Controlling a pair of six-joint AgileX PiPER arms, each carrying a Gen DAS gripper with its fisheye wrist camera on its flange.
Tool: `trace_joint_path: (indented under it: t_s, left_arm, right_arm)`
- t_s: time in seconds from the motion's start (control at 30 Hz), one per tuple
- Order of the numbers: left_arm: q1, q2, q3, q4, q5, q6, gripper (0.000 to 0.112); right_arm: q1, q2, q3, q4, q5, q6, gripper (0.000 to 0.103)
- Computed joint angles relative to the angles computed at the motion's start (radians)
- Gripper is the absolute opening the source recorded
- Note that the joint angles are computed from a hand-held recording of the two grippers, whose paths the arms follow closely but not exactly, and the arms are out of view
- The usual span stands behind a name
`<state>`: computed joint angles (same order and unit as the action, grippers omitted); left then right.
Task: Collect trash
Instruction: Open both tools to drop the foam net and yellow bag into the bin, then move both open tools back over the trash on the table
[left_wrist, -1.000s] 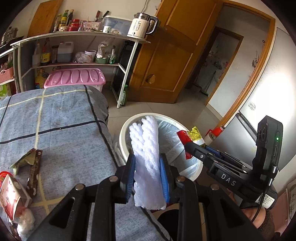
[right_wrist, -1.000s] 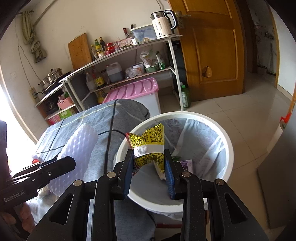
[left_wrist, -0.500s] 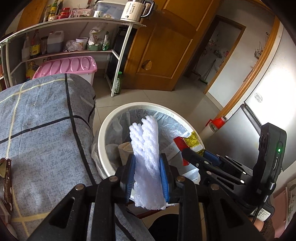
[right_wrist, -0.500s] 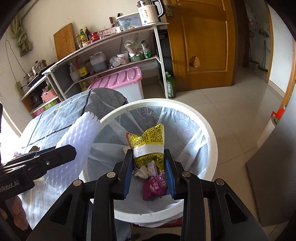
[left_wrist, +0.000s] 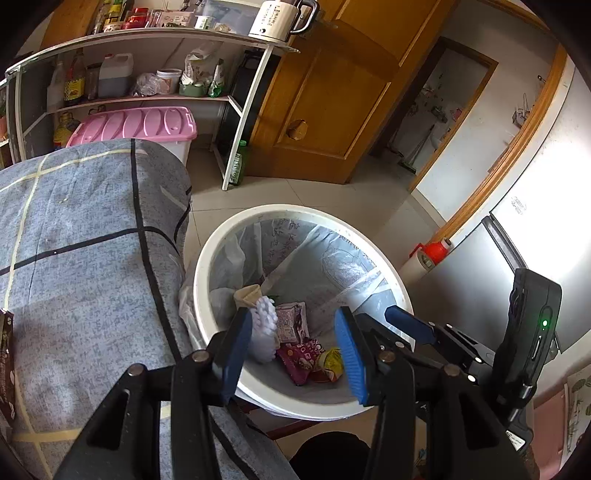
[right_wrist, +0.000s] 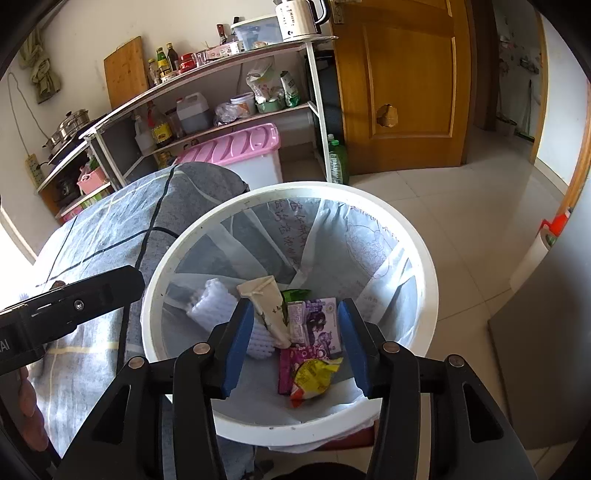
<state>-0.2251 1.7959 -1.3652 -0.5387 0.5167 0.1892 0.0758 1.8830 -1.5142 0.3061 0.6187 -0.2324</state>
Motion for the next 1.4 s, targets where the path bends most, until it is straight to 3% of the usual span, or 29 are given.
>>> trace_joint_path:
  t_s: [0.4,0.5,0.6,0.7,0.83,1.1,1.4]
  left_arm:
    - [0.053,-0.195,0.209,0.056,-0.072,-0.015,0.053]
    - [0.092,-0.258,0.277,0.028,-0.083,0.011,0.055]
    - [0.125,-0.332,0.353,0.088,-0.112,-0.037,0.055]
    - [0.189,-0.394,0.414,0.017,-0.106,0.036,0.056]
    - [0.265,-0.49,0.496,0.042,-0.112,0.041,0.058]
    - [0.516,-0.615,0.617,-0.145,-0.042,0.275,0.059]
    - [0.869,-0.674,0.722,-0.347,0.075,0.573,0.061]
  right_arm:
    - [0.063,-0.1,0.097,0.094,-0.038,-0.059,0.049]
    - [0.091,-0.125,0.117,0.119,-0.043,-0.075,0.049]
    - [0.122,-0.149,0.139,0.137,-0.054,-0.085,0.049]
    - [0.156,-0.158,0.151,0.151,-0.056,-0.084,0.049]
    - [0.208,-0.169,0.168,0.163,-0.068,-0.083,0.049]
    - [0.323,-0.156,0.17,0.181,-0.082,-0.082,0.05]
    - [0.46,-0.105,0.129,0.17,-0.078,-0.048,0.059]
